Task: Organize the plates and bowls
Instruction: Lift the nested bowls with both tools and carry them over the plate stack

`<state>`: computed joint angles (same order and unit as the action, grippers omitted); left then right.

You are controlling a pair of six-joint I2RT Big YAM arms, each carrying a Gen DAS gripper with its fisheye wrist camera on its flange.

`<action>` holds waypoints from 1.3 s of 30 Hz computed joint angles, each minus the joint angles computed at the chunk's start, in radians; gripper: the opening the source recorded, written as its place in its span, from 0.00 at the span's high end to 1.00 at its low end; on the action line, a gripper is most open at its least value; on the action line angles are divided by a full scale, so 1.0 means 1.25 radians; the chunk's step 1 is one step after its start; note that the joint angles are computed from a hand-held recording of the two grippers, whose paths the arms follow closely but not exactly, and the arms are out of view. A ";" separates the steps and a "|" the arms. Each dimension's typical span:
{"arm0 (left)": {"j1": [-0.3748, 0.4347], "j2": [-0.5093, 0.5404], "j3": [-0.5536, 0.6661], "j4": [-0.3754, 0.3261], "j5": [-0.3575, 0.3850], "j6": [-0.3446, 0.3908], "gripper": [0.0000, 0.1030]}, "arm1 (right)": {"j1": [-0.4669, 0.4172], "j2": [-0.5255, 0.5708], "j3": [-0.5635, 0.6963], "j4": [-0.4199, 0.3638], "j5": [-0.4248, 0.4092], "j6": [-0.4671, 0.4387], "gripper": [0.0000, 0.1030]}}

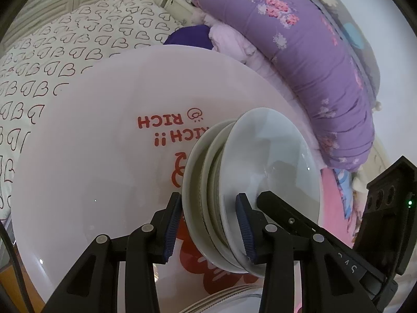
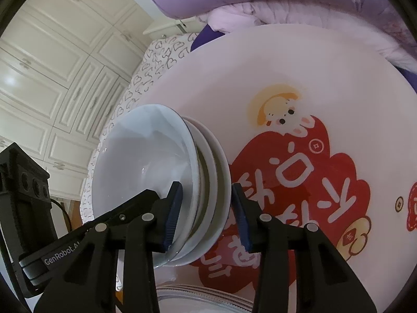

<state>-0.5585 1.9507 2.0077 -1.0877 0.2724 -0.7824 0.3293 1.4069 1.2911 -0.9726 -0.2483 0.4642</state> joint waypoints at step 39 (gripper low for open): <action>-0.107 -0.287 -0.213 0.035 -0.034 0.000 0.64 | 0.089 -0.334 -0.119 -0.093 0.144 0.095 0.62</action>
